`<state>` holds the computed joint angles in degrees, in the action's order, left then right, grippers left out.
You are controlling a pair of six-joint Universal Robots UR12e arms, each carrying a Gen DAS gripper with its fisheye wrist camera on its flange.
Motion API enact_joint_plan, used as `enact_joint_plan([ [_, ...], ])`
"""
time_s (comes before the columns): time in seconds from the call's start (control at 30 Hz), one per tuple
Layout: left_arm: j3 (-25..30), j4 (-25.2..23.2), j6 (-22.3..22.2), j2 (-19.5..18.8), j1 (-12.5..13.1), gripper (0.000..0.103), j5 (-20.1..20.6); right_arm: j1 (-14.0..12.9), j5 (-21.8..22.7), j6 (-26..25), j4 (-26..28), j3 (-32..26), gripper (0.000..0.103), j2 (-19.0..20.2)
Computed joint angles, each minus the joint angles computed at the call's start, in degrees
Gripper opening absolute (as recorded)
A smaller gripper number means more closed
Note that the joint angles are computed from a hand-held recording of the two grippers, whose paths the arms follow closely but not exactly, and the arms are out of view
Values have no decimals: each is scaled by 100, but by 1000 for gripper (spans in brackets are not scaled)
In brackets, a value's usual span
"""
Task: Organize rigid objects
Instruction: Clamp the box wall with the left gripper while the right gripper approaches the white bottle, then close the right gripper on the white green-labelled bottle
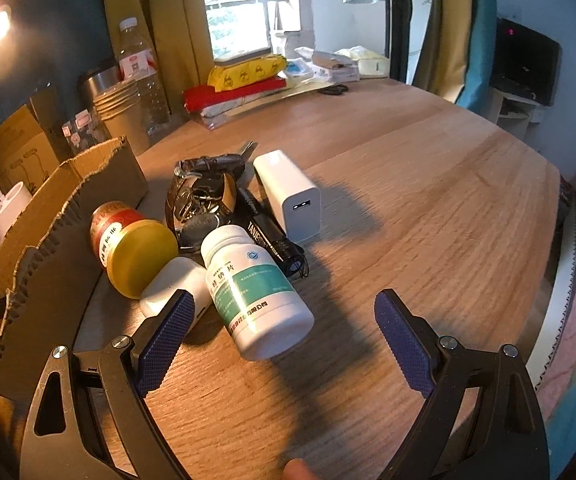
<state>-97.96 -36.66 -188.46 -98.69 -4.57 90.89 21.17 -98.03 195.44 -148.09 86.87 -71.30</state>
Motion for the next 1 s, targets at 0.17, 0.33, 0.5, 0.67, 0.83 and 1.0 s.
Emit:
enact_joint_plan([
  [0.17,-4,47,42,4,-10,7,-94,-19,139,-90,-45,13,93,15],
  [0.33,-41,135,66,29,-8,6,-186,14,57,-231,-58,12,81,42],
  [0.5,-84,142,62,61,7,5,-263,45,8,-347,-23,-8,60,78],
  [0.67,-129,195,45,89,21,5,-344,83,-107,-404,-96,34,56,58],
  [0.83,-163,258,18,114,42,5,-426,94,-175,-378,-207,100,54,-3],
  [1.0,-201,265,29,148,35,5,-474,95,-202,-333,-376,199,53,-103],
])
